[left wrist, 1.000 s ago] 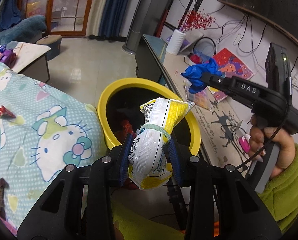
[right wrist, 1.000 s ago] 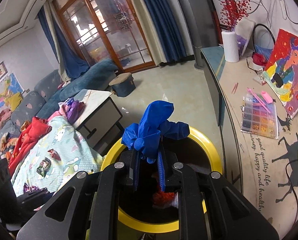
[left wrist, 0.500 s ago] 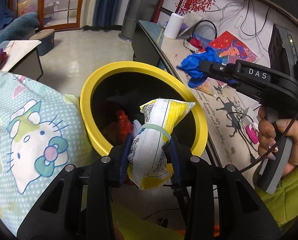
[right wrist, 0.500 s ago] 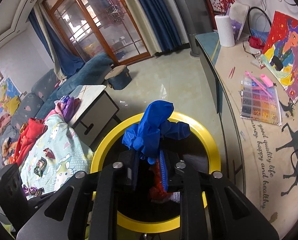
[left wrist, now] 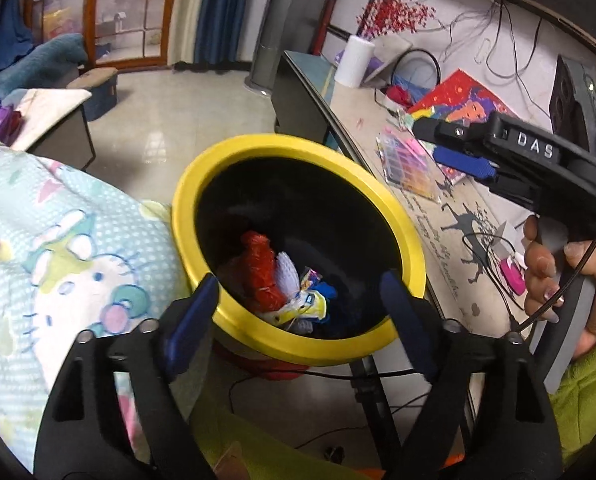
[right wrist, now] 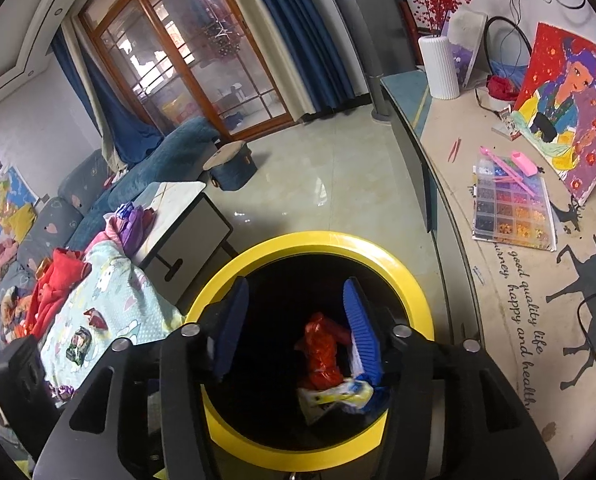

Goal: Collect trash
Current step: 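Open both tools to drop the snack bag and blue cloth into the bin, then move both open tools back toward the wrappers on the bedspread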

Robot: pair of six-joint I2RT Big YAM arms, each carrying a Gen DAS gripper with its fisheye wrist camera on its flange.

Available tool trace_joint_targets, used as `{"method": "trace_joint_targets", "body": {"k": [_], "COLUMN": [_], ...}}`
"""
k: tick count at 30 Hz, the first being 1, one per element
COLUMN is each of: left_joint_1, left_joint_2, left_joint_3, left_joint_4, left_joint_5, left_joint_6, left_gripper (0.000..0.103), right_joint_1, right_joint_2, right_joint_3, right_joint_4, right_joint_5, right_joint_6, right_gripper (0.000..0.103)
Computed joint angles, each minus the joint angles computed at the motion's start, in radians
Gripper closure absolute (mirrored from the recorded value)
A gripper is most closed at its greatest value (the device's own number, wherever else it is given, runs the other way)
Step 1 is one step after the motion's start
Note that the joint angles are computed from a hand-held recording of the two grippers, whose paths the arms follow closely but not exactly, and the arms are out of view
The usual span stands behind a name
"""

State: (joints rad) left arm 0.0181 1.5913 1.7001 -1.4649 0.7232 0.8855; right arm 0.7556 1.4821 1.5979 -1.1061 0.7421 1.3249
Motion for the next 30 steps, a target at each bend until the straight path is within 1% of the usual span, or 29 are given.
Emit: {"method": "trace_joint_targets", "body": {"k": [1, 2, 6, 8, 13, 19, 23, 26, 30], "left_joint_1": [0.005, 0.011, 0.036, 0.047, 0.084, 0.124, 0.158, 0.182, 0.217], "left_joint_2": [-0.002, -0.004, -0.016, -0.019, -0.02, -0.014, -0.005, 0.009, 0.019], "left_joint_3": [0.004, 0.007, 0.018, 0.024, 0.054, 0.086, 0.114, 0.142, 0.166], "left_joint_4": [0.009, 0.016, 0.07, 0.084, 0.105, 0.13, 0.135, 0.124, 0.14], "left_joint_5": [0.002, 0.008, 0.025, 0.034, 0.069, 0.086, 0.107, 0.123, 0.142], "left_joint_6": [-0.01, -0.018, -0.066, -0.077, -0.108, -0.141, -0.154, -0.158, -0.177], "left_gripper": [0.016, 0.011, 0.011, 0.011, 0.011, 0.011, 0.011, 0.011, 0.011], "right_joint_1": [0.003, 0.006, 0.02, 0.026, 0.047, 0.066, 0.083, 0.094, 0.11], "right_joint_2": [0.003, 0.007, 0.023, 0.03, 0.059, 0.112, 0.157, 0.191, 0.234], "right_joint_3": [0.007, 0.016, 0.056, 0.074, 0.128, 0.215, 0.284, 0.336, 0.399], "right_joint_4": [-0.007, -0.014, -0.043, -0.05, -0.044, -0.038, -0.026, -0.022, -0.012], "right_joint_5": [0.011, 0.019, 0.057, 0.072, 0.1, 0.107, 0.111, 0.107, 0.109], "right_joint_6": [0.001, 0.0, -0.012, -0.021, -0.071, -0.137, -0.187, -0.235, -0.273], "right_gripper": [0.046, 0.045, 0.039, 0.036, 0.032, 0.029, 0.026, 0.024, 0.023]}}
